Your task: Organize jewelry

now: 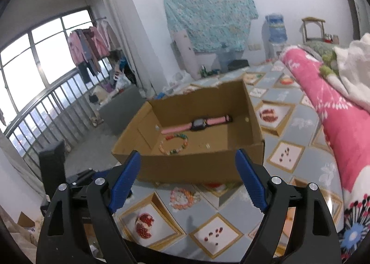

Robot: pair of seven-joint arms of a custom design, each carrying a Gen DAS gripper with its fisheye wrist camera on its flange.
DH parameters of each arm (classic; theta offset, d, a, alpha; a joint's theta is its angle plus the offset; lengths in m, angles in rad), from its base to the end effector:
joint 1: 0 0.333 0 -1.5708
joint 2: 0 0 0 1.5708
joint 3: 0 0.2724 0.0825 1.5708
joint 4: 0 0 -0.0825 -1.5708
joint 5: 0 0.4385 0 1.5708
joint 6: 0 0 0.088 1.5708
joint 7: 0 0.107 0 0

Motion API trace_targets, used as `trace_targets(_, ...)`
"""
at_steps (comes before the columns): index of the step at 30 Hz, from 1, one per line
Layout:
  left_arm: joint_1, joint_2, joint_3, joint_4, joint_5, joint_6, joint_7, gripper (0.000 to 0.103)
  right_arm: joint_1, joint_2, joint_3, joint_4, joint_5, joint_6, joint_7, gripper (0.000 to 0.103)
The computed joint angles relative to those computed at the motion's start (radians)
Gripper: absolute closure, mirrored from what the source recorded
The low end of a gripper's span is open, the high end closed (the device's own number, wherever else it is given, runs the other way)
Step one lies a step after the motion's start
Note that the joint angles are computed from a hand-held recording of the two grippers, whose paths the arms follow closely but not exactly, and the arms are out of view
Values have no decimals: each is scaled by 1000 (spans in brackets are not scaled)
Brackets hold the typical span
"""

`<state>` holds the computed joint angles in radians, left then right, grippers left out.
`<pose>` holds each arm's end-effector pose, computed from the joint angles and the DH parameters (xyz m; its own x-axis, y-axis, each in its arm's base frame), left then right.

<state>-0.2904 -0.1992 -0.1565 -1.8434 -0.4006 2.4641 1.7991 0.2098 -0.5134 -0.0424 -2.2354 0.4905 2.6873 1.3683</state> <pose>0.5463 -0.2701 0.6561 -0.5304 -0.8244 0.1977 -0.6314 0.2286 -0.7410 0.5175 0.0687 0.6334 0.2031 -0.9213 -0.3316 -0.5918 0.1543 -0.7912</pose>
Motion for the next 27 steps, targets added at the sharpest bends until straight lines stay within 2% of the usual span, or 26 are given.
trace_targets(3,1,-6,-5,-7,20,3,-9,17,-13,-2,5,-2,-11,-27,28,23)
trace_targets(19,-3,4,-11,2,53,-4,-37,16,-27,-46,13,-33,-53,-55,82,23)
trace_targets(27,10,25,-15,17,72,-15,-67,14,-16,4,-1,3,-40,-115,60,23)
